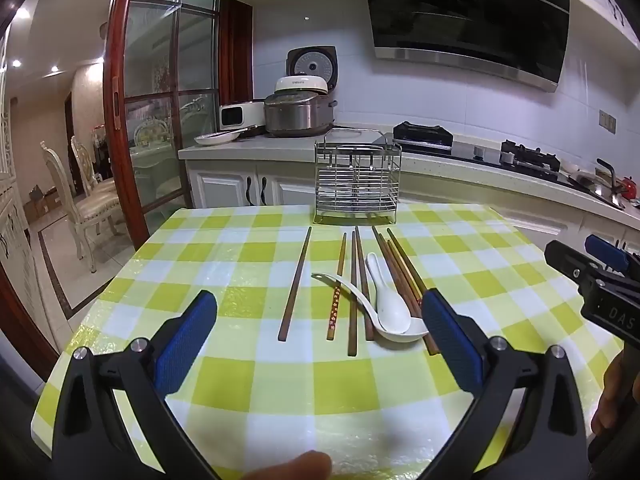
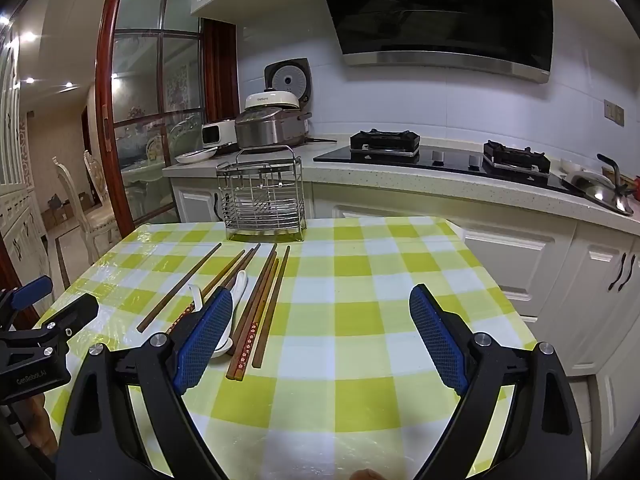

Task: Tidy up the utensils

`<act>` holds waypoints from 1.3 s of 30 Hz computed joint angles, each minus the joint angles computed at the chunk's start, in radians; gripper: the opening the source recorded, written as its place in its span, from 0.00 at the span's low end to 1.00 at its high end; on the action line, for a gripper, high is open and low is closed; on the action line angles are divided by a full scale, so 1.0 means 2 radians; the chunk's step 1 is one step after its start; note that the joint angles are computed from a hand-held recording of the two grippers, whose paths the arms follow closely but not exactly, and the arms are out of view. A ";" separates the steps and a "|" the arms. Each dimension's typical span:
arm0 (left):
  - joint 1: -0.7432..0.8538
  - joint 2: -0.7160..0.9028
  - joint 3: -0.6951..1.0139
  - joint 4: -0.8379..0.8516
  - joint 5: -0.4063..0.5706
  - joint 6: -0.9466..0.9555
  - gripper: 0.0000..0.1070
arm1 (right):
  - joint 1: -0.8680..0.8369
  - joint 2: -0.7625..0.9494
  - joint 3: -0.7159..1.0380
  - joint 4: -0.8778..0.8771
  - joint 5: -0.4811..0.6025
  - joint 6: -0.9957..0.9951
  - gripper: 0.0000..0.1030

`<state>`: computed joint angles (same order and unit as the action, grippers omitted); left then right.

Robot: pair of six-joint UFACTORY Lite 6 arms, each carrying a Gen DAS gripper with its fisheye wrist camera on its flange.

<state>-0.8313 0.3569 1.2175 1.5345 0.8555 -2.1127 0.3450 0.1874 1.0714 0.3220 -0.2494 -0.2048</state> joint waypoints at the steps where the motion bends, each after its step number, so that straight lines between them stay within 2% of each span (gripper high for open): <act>1: 0.000 0.000 0.000 0.000 -0.001 0.000 0.92 | 0.000 0.000 0.000 0.000 0.000 0.001 0.82; 39: 0.001 -0.006 -0.006 -0.001 -0.001 0.001 0.92 | -0.001 -0.004 -0.006 -0.009 -0.006 0.012 0.82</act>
<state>-0.8284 0.3458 1.2061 1.5334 0.8545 -2.1115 0.3435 0.1799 1.0585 0.3034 -0.2611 -0.1804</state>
